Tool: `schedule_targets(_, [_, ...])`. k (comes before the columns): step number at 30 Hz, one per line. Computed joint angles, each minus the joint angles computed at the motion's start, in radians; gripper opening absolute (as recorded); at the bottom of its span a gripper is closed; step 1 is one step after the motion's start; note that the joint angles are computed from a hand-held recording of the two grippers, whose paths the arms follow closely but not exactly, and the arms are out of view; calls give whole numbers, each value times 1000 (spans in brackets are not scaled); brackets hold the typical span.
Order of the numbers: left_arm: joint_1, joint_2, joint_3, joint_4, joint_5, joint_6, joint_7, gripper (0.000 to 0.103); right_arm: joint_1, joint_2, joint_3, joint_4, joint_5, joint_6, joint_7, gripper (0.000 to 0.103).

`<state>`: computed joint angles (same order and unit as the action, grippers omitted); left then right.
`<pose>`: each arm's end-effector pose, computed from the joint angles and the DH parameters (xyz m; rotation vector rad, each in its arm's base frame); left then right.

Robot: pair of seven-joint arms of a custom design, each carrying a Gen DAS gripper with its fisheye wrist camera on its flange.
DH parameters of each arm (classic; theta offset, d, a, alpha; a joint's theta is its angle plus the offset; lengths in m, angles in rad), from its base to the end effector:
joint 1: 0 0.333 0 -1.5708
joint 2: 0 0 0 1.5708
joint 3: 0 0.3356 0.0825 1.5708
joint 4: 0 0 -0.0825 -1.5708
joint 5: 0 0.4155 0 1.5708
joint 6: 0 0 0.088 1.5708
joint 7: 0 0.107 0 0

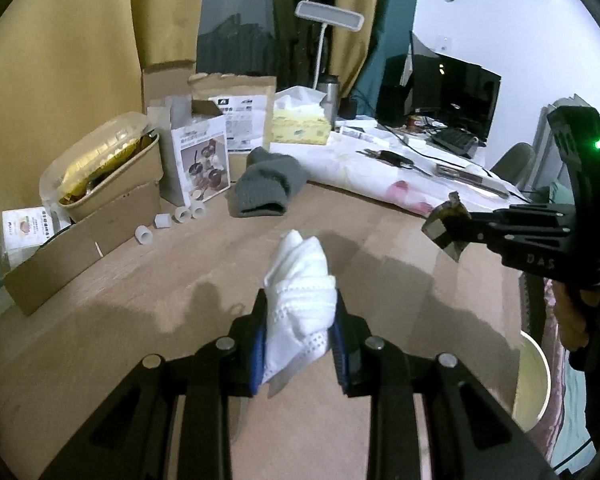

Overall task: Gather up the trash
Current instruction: 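Carry the mask and foil wrapper over the cream bin with both grippers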

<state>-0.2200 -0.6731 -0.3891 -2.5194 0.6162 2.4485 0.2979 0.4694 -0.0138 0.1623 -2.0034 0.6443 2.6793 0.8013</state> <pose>0.3350 -0.2580 0.5531 -1.8954 1.4063 -0.7416 0.5147 0.3541 0.5438 -2.2223 0.7486 -0.2357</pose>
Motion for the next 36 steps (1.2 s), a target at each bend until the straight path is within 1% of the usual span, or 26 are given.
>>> schedule_targets(9, [-43,-10,-67,27,14,-63,-47,26,17,-168,-44,-177,130,9,-118,11])
schedule_targets(15, [-69,28,-117,73,52,-94,-93,26,30,-280,-93,-292,197,10,-198,11])
schedule_targets(21, [-92,118,-161,146,122,-112,-142,26,20,-379,-154,-394,249,5,-253,11])
schedule_targets(26, [-113,215,-183,212,199,-111,-197,26,-18,-448,-202,-477,261,-6,-292,11])
schedule_targets(31, [-150,328,-181,285,280,-106,-237,26,-64,-469,-250,-523,266,-26,-326,11])
schedule_targets(35, [-189,416,-164,340,333,-107,-256,26,-100,-453,-278,-540,283,-37,-357,11])
schedule_targets(36, [-199,436,-157,354,343,-106,-255,26,-108,-444,-277,-540,287,-35,-361,11])
